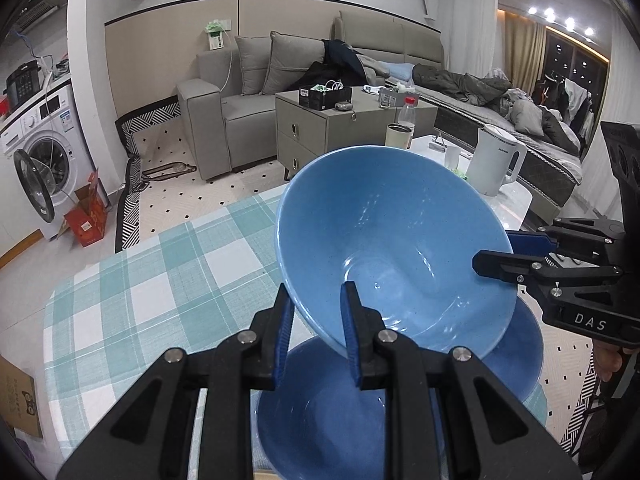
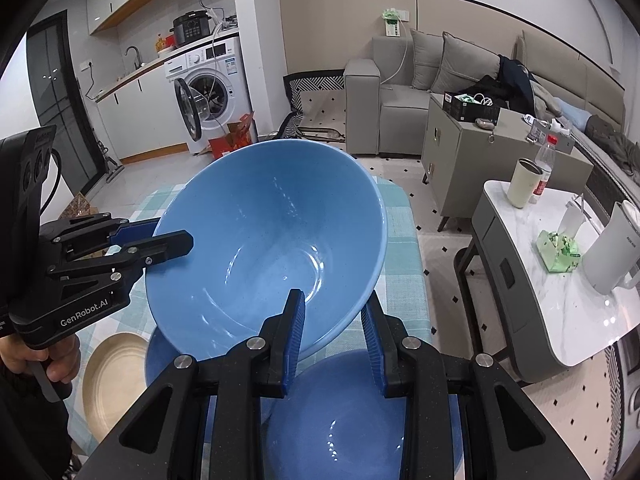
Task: Organize plates and bowls
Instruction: 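Lift the blue bowl with both grippers over another blue bowl, then lower the held blue bowl into the other blue bowl with both grippers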
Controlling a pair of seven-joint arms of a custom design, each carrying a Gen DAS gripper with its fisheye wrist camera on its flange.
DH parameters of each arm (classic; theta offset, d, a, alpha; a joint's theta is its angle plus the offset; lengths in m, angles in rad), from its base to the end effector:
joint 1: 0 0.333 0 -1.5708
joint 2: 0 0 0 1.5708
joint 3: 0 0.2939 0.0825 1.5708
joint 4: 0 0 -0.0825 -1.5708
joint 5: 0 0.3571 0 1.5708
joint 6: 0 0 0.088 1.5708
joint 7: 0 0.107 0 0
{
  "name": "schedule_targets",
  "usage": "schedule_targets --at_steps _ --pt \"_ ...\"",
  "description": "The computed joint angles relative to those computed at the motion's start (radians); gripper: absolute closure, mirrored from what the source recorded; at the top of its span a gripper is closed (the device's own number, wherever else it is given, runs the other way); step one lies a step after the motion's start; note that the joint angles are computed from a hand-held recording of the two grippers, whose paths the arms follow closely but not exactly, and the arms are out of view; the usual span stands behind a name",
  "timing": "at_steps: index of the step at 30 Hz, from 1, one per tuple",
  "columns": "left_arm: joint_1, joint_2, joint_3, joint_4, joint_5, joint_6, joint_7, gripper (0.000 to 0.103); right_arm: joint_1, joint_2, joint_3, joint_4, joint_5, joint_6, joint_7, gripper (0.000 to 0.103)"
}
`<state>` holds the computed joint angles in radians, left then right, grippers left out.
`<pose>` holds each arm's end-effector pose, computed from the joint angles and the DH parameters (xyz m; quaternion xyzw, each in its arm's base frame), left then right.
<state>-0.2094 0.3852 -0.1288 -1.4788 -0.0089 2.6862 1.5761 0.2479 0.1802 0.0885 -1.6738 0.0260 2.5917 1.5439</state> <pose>0.6567 -0.2130 0.5435 -0.5411 0.7389 -0.3402 0.2133 0.6027 0.2053 0.5672 -0.7611 0.5388 -0.1986 0.3017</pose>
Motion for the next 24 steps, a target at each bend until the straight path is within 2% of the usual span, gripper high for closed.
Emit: schedule_targets --at_steps 24 --pt "0.031 -0.204 -0.007 -0.291 -0.002 0.129 -0.03 0.081 0.043 -0.108 0.009 -0.12 0.007 0.039 -0.022 0.073"
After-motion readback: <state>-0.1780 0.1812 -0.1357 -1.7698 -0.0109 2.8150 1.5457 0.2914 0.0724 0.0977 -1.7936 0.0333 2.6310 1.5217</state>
